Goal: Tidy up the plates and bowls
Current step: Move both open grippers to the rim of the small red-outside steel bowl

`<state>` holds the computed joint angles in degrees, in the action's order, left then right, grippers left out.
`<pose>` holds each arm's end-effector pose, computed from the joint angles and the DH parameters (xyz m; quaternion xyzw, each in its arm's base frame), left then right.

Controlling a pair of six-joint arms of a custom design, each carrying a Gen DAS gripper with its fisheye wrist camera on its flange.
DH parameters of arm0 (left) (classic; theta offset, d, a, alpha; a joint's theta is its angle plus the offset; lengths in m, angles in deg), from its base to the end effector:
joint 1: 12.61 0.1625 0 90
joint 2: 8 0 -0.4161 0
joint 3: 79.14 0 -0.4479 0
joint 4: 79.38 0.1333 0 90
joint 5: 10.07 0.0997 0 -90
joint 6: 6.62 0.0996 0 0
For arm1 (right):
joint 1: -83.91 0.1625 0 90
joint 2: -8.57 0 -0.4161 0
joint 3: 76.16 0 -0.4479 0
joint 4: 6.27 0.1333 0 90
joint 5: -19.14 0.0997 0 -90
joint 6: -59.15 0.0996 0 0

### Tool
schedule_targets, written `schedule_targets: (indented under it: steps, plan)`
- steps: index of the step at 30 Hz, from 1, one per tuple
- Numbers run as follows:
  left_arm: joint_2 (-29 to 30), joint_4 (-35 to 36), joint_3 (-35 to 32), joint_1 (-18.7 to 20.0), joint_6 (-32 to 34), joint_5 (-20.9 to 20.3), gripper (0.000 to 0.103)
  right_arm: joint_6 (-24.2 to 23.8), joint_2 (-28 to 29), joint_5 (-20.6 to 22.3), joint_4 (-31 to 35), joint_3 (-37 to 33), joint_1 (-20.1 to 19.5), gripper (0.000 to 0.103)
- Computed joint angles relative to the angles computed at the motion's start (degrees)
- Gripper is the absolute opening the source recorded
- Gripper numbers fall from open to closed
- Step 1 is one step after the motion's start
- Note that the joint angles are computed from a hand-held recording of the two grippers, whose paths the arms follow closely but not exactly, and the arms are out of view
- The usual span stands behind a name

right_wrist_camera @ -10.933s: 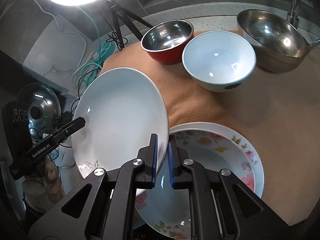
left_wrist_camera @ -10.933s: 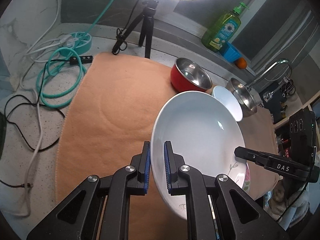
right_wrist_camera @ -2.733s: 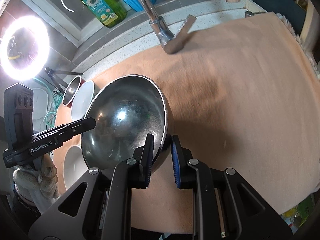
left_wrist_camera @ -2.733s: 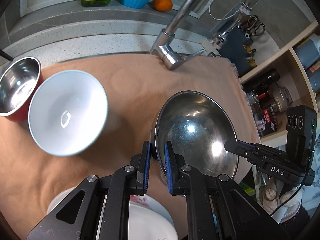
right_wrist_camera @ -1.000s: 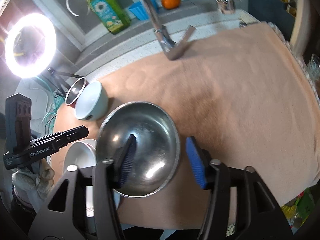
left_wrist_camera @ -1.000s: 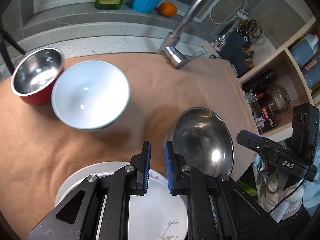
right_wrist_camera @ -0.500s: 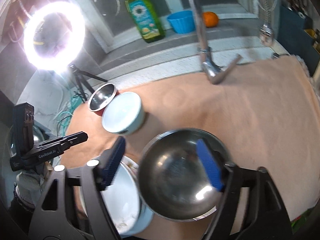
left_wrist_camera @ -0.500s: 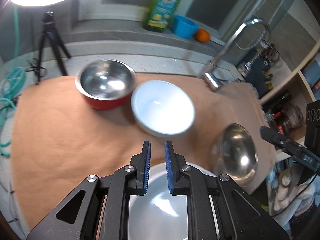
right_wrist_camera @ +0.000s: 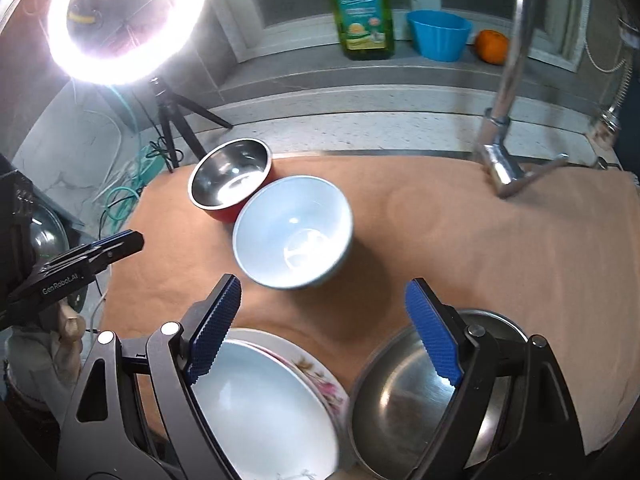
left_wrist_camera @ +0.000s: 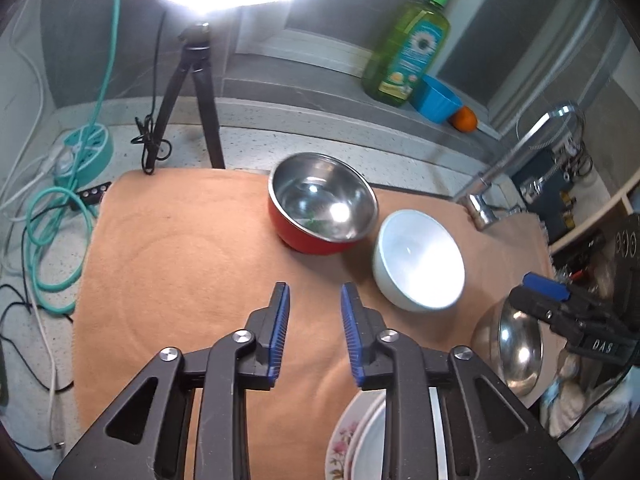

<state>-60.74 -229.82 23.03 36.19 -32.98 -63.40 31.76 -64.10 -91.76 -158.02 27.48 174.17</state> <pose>-0.2873 -0.6208 0.0941 0.0921 0.9408 -0.2498 0.2096 0.1007 -0.6408 0.3003 0.1798 -0.9322 0.2127 0.2312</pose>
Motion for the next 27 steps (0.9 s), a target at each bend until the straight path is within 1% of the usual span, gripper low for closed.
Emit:
schedule_targets:
  steps: [3,5,6,7,8,13,18,21,24,27]
  plan:
    - [0.42,-0.26,-1.47,1.68,0.05,-2.04,0.025,1.79,2.54,1.05,0.39,-2.38,0.61,0.085]
    - [1.0,-0.17,-2.78,2.78,-0.25,-3.26,0.025,2.78,3.93,1.77,1.5,-4.05,0.81,0.067]
    - [1.32,-0.17,-3.46,3.34,-0.19,-3.89,0.025,3.6,4.86,2.04,2.64,-5.27,0.94,0.062]
    - [1.54,-0.12,-4.02,3.77,-0.12,-4.35,0.025,4.01,5.6,2.47,3.6,-6.24,1.02,0.053]
    - [1.91,-0.05,-4.69,4.12,0.02,-4.77,0.025,4.22,6.1,2.5,4.15,-6.85,1.17,0.051]
    - [3.8,1.0,-7.91,5.51,1.22,-5.37,0.025,5.56,9.92,2.63,5.82,-11.06,1.39,0.051]
    - [5.63,2.55,-11.07,7.1,1.15,-6.02,0.025,7.71,13.49,3.71,8.98,-16.16,1.05,0.051]
    - [6.46,3.09,-12.46,7.88,1.05,-6.55,0.025,8.16,15.35,3.63,9.62,-18.49,1.26,0.051]
    - [7.07,3.87,-13.5,8.49,0.94,-7.4,0.025,7.63,17.84,2.31,10.74,-21.25,1.71,0.051]
    - [7.46,4.41,-14.19,9.1,0.33,-8.31,0.025,8.18,19.84,1.49,11.76,-23.29,1.74,0.051]
